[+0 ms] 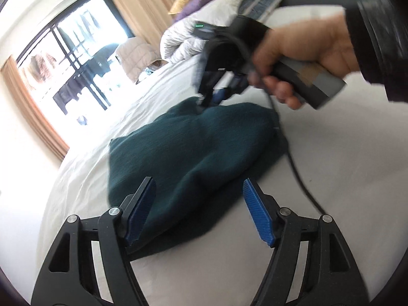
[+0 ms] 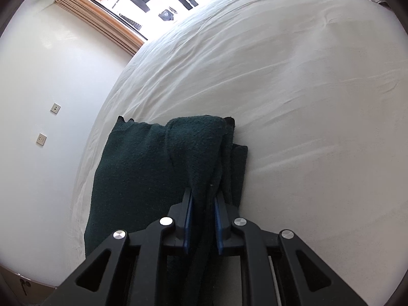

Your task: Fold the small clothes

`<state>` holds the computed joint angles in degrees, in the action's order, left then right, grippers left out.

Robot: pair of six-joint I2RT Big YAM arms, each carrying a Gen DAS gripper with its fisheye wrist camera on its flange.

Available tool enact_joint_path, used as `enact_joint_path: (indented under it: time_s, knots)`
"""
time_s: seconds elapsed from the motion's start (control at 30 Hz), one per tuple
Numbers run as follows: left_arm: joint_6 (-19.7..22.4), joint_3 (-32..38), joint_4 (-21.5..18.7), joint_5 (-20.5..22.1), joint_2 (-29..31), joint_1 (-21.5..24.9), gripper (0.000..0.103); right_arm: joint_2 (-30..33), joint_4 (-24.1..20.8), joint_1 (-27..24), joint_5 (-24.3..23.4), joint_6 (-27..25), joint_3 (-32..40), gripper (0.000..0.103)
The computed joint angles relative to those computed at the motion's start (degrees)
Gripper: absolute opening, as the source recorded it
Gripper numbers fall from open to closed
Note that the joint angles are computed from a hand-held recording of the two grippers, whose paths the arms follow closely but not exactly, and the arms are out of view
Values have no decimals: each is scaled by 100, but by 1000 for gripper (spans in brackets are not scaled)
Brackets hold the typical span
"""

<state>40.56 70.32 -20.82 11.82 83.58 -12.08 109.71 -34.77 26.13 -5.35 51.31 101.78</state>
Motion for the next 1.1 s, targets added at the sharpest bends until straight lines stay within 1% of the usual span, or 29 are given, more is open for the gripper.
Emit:
enact_joint_path:
  time_s: [0.07,0.1,0.13,0.17,0.2,0.23,0.3,0.33,0.4,0.43,0.47,0.5,0.53,0.57,0.6,0.67,0.7,0.77,0.83,0.9,0.97,1.03,1.1]
  knots:
    - [-392,386,-363,225,153,321,70,-224,84,50,216,180,-242,21]
    - [-629,638,-564,377,276,479,70,-316,-160,130,570,172,-228,25]
    - [-914,953,-797,615,445,659,70,-389,-439,227,942,119,-174,32]
    - [-1184,1255,-998,827,614,810,70,-490,-429,299,1077,75,-232,32]
    - [-1397,1541,-1130,920,786,919,70,-631,-204,373,1052,45,-376,32]
    - [-1514,1842,-1284,933,971,987,70,-748,-3,461,1058,20,-485,32]
    - [-1671,2228,-1380,948,1217,1061,69,-862,314,659,1073,-42,-577,32]
    - [-1710,2394,-1458,1007,1328,1074,68,-830,397,738,957,-65,-549,32]
    - [-1577,2607,-1701,957,1487,1026,58,-616,224,863,772,-128,-312,32]
    - [-1495,2694,-1881,949,1554,990,56,-483,47,902,726,-176,-173,32]
    - [-1433,2741,-2021,916,1621,959,50,-355,-206,938,755,-205,-43,32]
    - [-1369,2861,-2141,809,1757,896,48,-261,-381,954,778,-180,22,32]
    - [-1305,2732,-2056,637,1737,829,48,-213,-474,964,786,-128,-1,21]
    - [-1240,2471,-1843,469,1637,772,48,-218,-510,978,875,-110,-70,4]
    - [-1156,2313,-1683,397,1578,769,48,-274,-428,971,947,-78,-223,0]
    - [-1037,1916,-1391,341,1431,774,48,-498,148,946,836,120,-742,0]
    - [-999,1891,-1364,305,1439,761,48,-560,307,950,849,172,-902,0]
    - [-897,1752,-1305,290,1388,769,48,-650,470,987,959,198,-1113,0]
    - [-806,1665,-1310,265,1324,792,48,-715,526,1045,1137,245,-1237,0]
    - [-843,1751,-1354,188,1393,737,48,-775,592,1067,1256,275,-1342,0]
    - [-864,1827,-1478,155,1419,746,48,-824,759,1083,1265,408,-1453,0]
    - [-793,1897,-1583,13,1454,698,50,-903,955,1061,1211,495,-1621,0]
    - [-665,1905,-1610,-131,1475,648,50,-982,978,1072,1221,639,-1691,0]
